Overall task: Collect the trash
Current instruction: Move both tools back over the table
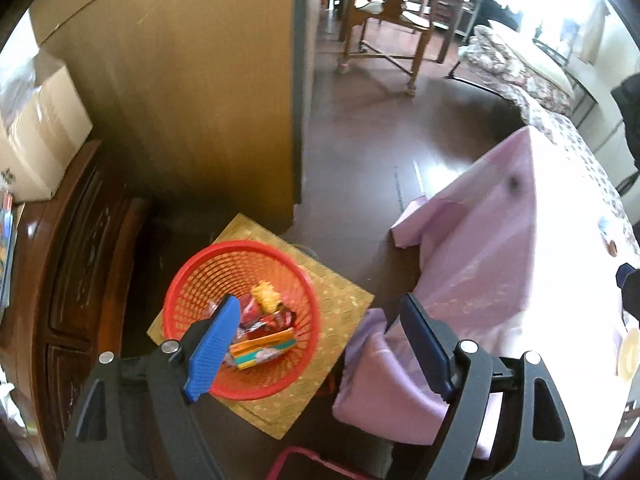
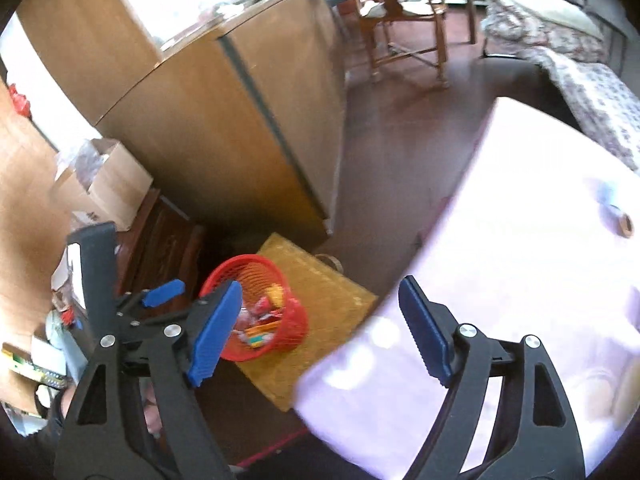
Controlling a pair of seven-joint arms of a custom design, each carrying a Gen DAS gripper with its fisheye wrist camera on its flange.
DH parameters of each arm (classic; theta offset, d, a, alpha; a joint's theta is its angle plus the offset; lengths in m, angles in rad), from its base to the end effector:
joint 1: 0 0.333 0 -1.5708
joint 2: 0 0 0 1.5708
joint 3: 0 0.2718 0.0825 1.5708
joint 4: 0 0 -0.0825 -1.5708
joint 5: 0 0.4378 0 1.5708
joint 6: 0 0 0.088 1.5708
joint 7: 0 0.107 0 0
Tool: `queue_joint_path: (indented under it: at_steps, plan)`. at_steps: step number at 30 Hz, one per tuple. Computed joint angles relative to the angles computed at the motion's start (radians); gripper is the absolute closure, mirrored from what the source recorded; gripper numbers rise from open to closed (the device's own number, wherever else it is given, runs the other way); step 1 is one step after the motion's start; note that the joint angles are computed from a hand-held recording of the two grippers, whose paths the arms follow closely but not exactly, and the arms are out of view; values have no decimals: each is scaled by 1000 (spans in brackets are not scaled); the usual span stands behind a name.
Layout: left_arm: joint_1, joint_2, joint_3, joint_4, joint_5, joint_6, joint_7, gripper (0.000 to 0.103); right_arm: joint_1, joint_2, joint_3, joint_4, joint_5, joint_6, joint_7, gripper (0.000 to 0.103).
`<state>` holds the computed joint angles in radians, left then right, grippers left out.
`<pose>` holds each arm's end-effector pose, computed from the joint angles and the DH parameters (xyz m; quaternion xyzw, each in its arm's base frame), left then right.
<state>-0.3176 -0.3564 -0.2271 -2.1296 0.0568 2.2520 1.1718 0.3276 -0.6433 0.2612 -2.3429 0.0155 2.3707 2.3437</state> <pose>0.4727 -0.2955 0.5497 -0.6233 0.7439 -0.2003 0.1337 0.3982 0.2840 0.5854 -0.6020 0.7282 -0.1076 0.3095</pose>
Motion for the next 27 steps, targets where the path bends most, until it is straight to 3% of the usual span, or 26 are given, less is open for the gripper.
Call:
queue_joint_path:
  at_steps: [8, 16, 27]
  plan:
    - [-33, 96, -58, 127, 58, -7, -35, 22, -53, -259, -32, -195, -13, -89, 3, 24]
    - [-78, 254, -99, 290, 121, -10, -58, 21, -160, -489, -62, -367, -29, -192, 8, 24]
    - [-180, 520, -122, 577, 244, -39, -83, 21, -294, -577, -114, -445, -74, -207, -79, 24]
